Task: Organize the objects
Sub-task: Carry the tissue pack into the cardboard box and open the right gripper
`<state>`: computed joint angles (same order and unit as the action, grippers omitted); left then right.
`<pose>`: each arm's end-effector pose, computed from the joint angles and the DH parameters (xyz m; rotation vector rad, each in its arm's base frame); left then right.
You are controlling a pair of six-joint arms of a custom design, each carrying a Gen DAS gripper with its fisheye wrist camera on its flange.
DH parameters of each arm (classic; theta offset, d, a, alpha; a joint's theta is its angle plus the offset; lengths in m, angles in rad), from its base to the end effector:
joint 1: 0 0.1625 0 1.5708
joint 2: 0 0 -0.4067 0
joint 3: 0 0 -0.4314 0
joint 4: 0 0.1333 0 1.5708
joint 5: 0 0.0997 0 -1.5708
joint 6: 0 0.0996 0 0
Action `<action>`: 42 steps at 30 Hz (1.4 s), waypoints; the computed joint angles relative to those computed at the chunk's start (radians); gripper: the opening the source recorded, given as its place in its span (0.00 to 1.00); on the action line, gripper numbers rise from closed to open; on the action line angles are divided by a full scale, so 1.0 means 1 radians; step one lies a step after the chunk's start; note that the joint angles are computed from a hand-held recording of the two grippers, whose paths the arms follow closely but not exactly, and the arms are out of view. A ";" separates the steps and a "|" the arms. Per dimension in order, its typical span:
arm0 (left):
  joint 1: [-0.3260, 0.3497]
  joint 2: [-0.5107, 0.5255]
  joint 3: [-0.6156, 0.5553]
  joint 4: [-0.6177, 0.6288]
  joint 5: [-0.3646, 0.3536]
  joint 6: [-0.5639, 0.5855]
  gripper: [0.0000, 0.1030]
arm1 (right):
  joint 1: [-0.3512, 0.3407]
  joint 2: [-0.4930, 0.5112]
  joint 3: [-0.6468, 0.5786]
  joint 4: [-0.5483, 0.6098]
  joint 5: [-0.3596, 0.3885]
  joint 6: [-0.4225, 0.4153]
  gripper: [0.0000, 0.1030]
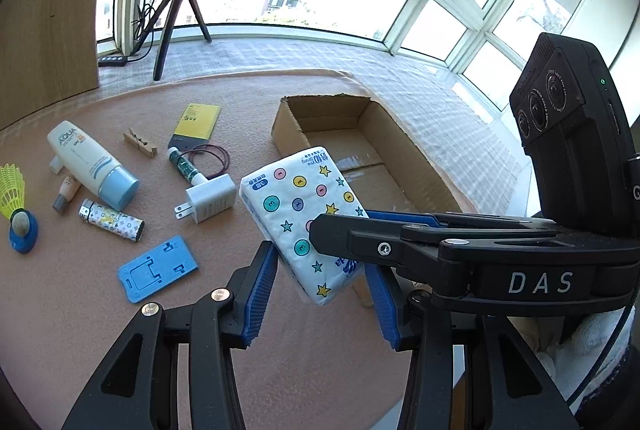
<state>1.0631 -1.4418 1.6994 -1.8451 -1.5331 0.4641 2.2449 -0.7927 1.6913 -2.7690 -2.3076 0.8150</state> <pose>-0.1578 -0.5655 0.3581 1.4492 2.7451 -0.0272 0.4708 -0.4829 0.0736 -0.3373 -2.6073 0.9779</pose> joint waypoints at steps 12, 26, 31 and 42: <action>-0.123 -0.006 0.141 -0.054 -0.042 -0.008 0.47 | 0.019 -0.185 0.215 0.024 -0.122 0.158 0.36; -0.151 0.007 0.175 -0.100 0.028 -0.004 0.76 | 0.033 -0.234 0.242 0.203 -0.258 0.287 0.69; -0.134 0.015 0.151 -0.097 0.050 -0.011 0.76 | 0.036 -0.231 0.239 0.192 -0.269 0.281 0.69; -0.075 0.030 0.082 -0.089 0.117 -0.018 0.77 | 0.052 -0.181 0.194 0.174 -0.283 0.255 0.68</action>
